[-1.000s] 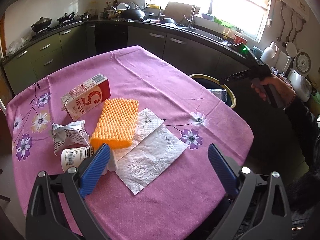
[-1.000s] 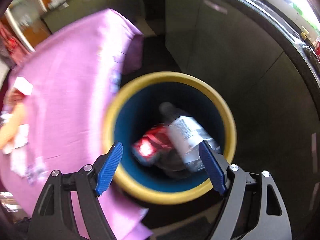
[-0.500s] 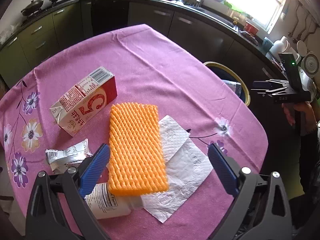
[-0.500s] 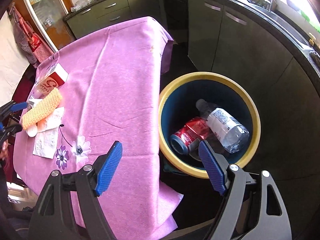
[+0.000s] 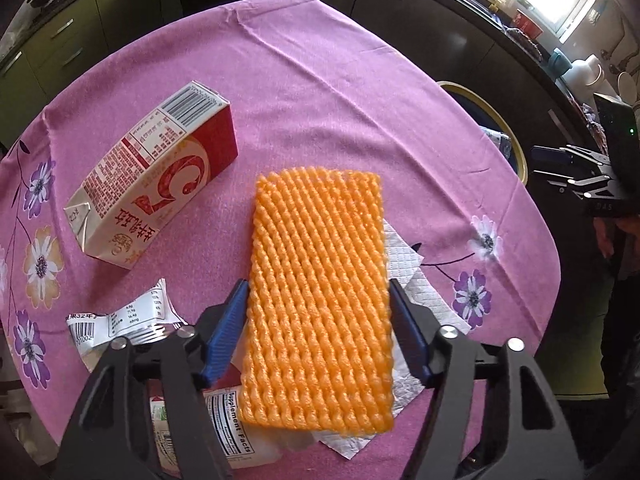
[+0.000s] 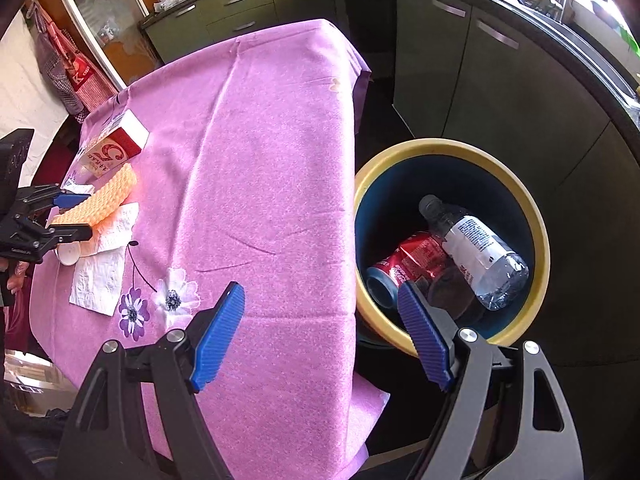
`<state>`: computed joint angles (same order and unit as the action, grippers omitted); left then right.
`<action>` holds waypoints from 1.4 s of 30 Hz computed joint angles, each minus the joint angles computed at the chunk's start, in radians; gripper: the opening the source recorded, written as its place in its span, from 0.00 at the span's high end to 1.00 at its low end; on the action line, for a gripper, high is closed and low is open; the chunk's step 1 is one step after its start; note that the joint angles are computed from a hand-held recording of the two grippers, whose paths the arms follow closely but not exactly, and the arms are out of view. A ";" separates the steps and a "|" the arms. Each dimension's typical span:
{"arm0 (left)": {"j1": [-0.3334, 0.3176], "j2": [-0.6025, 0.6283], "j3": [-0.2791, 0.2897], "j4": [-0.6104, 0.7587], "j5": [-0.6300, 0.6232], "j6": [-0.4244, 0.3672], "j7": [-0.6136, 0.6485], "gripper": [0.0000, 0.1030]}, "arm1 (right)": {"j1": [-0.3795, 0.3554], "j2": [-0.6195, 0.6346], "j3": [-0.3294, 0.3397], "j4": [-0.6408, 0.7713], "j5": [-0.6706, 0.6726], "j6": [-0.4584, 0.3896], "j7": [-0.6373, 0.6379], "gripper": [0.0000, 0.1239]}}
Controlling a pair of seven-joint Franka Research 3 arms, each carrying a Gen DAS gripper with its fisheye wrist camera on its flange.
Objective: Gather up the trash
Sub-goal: 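Grasp the orange foam net with the left gripper, then carry the orange foam net over the bin and open the left gripper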
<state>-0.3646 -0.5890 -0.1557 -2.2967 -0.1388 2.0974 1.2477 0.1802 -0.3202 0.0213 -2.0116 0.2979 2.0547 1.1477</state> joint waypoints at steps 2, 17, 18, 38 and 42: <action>0.000 0.002 0.000 0.003 0.002 -0.006 0.004 0.46 | 0.002 -0.002 0.000 -0.003 0.005 0.000 -0.003 0.37; -0.020 -0.021 -0.028 0.052 0.044 0.038 0.015 0.86 | 0.000 -0.047 -0.009 -0.053 0.042 0.035 -0.002 0.37; -0.026 -0.014 -0.034 0.067 0.048 0.045 0.018 0.86 | -0.004 -0.056 -0.009 -0.062 0.040 0.046 0.002 0.37; -0.112 0.820 -0.174 0.854 0.161 0.116 -0.003 0.85 | -0.146 -0.328 -0.104 -0.385 0.039 0.271 0.170 0.37; -0.151 0.986 -0.159 1.038 0.220 0.046 -0.098 0.81 | -0.164 -0.350 -0.122 -0.402 0.064 0.270 0.157 0.37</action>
<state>-0.5160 0.3973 -0.3145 -1.2582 0.0808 2.1436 1.1500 0.0163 -0.6698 -0.1008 -2.4132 0.3615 2.3250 1.3046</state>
